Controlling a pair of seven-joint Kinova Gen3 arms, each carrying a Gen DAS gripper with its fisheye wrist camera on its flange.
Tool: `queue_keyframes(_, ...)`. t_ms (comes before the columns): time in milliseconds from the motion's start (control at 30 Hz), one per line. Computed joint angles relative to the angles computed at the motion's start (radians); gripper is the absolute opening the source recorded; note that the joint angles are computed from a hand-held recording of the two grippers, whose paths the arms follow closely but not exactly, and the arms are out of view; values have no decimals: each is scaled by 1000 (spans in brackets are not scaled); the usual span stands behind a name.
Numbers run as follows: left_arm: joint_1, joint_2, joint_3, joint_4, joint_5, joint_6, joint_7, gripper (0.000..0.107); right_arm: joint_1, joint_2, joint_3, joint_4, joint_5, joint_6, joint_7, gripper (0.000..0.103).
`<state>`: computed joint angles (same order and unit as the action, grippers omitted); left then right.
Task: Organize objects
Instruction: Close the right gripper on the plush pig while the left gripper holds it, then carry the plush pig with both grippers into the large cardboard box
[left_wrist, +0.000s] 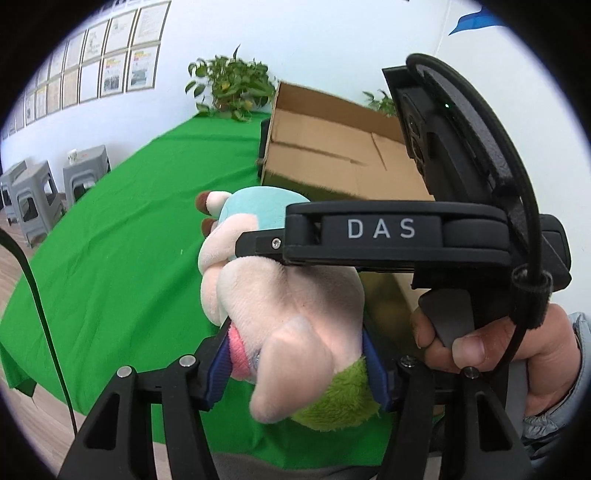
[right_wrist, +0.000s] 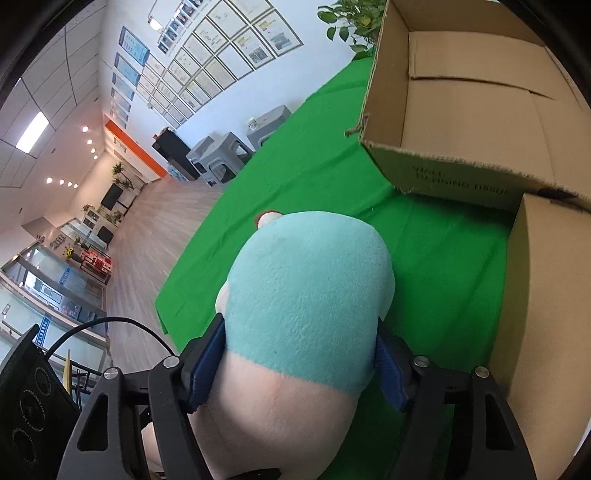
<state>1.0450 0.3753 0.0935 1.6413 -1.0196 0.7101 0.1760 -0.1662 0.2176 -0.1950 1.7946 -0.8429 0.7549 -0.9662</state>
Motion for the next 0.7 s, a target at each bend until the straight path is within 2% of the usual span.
queue_keyframes(200, 16, 38, -7, -129, -36, 79, -97, 60, 51, -40, 21, -42, -95, 19, 82, 68)
queue_keyframes(300, 17, 37, -36, -153, -99, 52, -97, 60, 46, -70, 38, -106, -73, -3, 82, 68)
queue_keyframes(433, 13, 65, -63, -260, -191, 44, -154, 60, 65, -92, 60, -207, -91, -14, 116, 68)
queue_keyframes(500, 2, 89, -77, -322, -218, 23, -193, 60, 86, -88, 77, -279, -108, 1, 111, 67)
queue_keyframes(600, -27, 122, -105, -402, -232, -56, -263, 60, 105, -71, 95, -371, -103, -2, 94, 67)
queue_keyframes(700, -62, 149, -113, -464, -176, -116, -344, 60, 156, -45, 110, -474, -74, 69, 42, 67)
